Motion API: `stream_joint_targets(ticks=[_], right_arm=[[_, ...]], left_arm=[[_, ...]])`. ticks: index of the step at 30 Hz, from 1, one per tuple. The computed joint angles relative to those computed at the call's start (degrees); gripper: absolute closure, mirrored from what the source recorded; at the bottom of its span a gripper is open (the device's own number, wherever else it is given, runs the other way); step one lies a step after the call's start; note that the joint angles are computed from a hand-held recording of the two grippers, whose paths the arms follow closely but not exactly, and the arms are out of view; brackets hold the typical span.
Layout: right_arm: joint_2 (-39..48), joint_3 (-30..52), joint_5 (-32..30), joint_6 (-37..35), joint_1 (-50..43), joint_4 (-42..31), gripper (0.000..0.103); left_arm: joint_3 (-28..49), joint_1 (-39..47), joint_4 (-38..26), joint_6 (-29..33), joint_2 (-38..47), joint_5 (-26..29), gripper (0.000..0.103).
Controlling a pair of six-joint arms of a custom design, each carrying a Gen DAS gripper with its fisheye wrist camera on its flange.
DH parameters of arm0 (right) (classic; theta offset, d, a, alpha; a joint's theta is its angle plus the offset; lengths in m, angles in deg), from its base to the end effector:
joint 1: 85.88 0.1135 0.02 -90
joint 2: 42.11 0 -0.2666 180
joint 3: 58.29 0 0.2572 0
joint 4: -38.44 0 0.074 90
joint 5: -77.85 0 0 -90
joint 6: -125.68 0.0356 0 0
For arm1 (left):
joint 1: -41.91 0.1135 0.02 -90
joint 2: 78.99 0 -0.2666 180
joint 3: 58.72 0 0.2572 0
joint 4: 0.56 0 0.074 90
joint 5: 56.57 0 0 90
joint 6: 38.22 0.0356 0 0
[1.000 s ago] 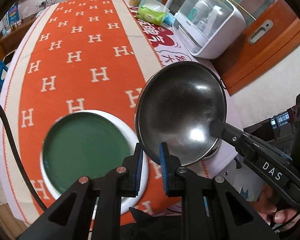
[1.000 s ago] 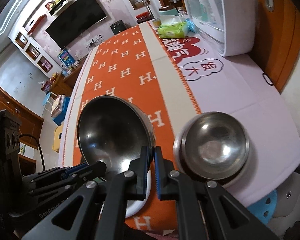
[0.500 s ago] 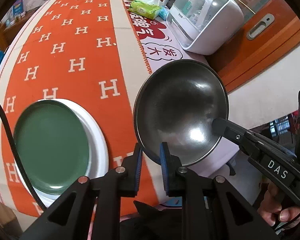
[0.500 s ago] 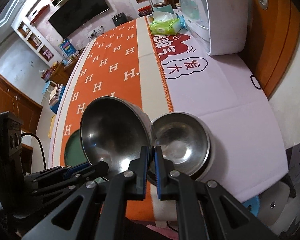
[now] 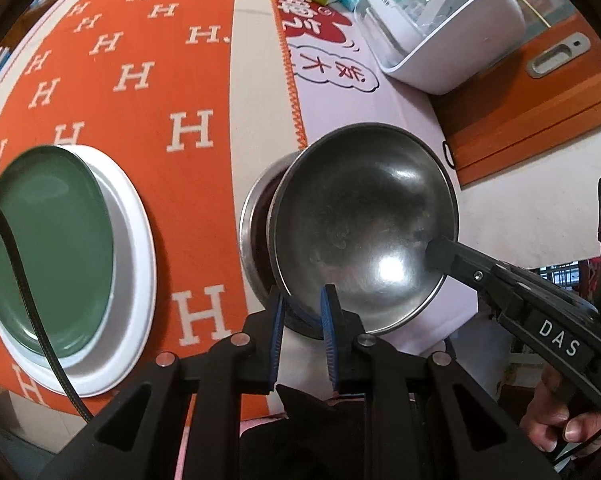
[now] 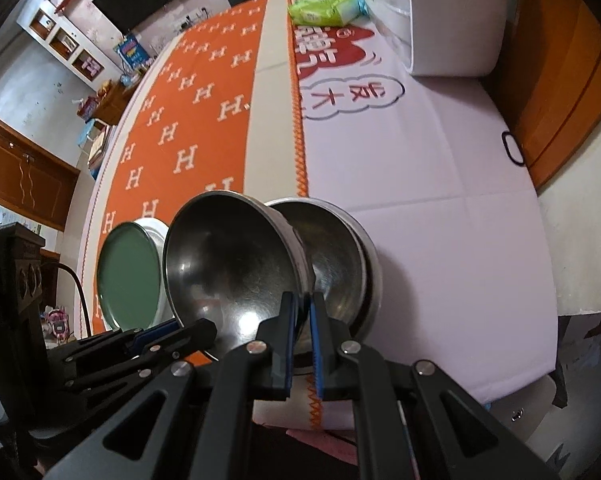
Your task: Organize plates and bowls
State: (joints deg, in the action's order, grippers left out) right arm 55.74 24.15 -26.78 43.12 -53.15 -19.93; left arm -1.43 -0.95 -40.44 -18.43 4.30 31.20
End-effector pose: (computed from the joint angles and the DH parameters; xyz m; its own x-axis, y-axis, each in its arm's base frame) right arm 0.2767 0.1885 0.2051 -0.8764 -0.4143 -0.2456 -0.4730 0.8365 0.2767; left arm 0.1950 -0.1791 0.1655 -0.8551 -0.4892 -0.1718 -0.4033 0.8358 -0.3725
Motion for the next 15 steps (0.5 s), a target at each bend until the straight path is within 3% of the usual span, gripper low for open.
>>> stream_joint_targets(ticks=[15], right_arm=[[7.67,4.91,-3.40,-3.87,-4.14,-2.93,0.095]], left_arm=[[4.47,2.00,-2.36,-1.19,6.05,1.13,0.086]])
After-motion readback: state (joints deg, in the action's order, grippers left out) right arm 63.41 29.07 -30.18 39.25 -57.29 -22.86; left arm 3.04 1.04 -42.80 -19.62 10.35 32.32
